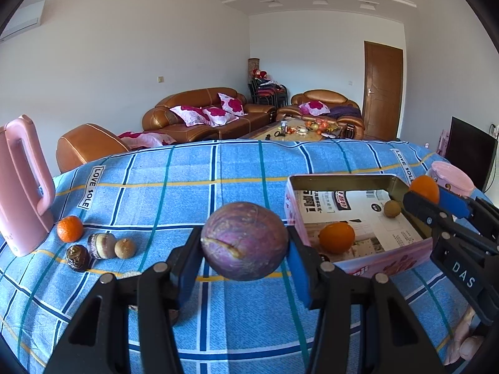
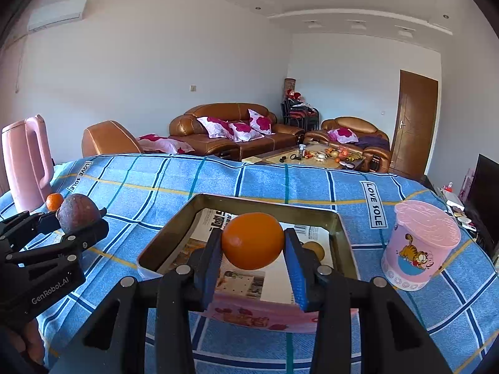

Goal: Organize fruits
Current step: 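Carry the passion fruit and orange over the tin with both tools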

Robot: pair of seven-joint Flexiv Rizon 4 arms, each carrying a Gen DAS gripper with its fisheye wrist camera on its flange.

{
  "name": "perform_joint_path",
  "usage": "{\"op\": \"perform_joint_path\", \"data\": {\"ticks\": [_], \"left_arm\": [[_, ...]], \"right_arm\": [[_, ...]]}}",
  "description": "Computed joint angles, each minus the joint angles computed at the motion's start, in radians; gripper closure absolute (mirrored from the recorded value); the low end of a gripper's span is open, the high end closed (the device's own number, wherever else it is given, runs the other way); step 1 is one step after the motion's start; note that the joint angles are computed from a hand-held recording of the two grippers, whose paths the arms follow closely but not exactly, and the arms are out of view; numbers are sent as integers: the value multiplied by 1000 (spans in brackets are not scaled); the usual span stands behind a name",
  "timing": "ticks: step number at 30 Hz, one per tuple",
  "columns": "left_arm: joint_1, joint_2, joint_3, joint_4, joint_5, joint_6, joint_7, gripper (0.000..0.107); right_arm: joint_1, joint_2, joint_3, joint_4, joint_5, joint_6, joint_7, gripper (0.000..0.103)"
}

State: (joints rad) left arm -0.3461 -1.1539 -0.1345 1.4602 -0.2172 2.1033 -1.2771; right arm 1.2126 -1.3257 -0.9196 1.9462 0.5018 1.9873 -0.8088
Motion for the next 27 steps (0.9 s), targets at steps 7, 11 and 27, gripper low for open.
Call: {"op": "perform_joint_path", "data": {"ticks": [7, 11, 27], "left_arm": [[-31, -20, 4, -48, -9, -22, 15, 54], [-45, -33, 1, -81, -11, -39, 25, 54], [-107, -96, 2, -250, -23, -175, 58, 54]], "right_arm": [[-14, -2, -4, 25, 15, 1, 11, 62], [-28, 0, -4, 36, 17, 5, 20, 62], [-82, 12, 0, 55, 22, -6, 56, 62]]}}
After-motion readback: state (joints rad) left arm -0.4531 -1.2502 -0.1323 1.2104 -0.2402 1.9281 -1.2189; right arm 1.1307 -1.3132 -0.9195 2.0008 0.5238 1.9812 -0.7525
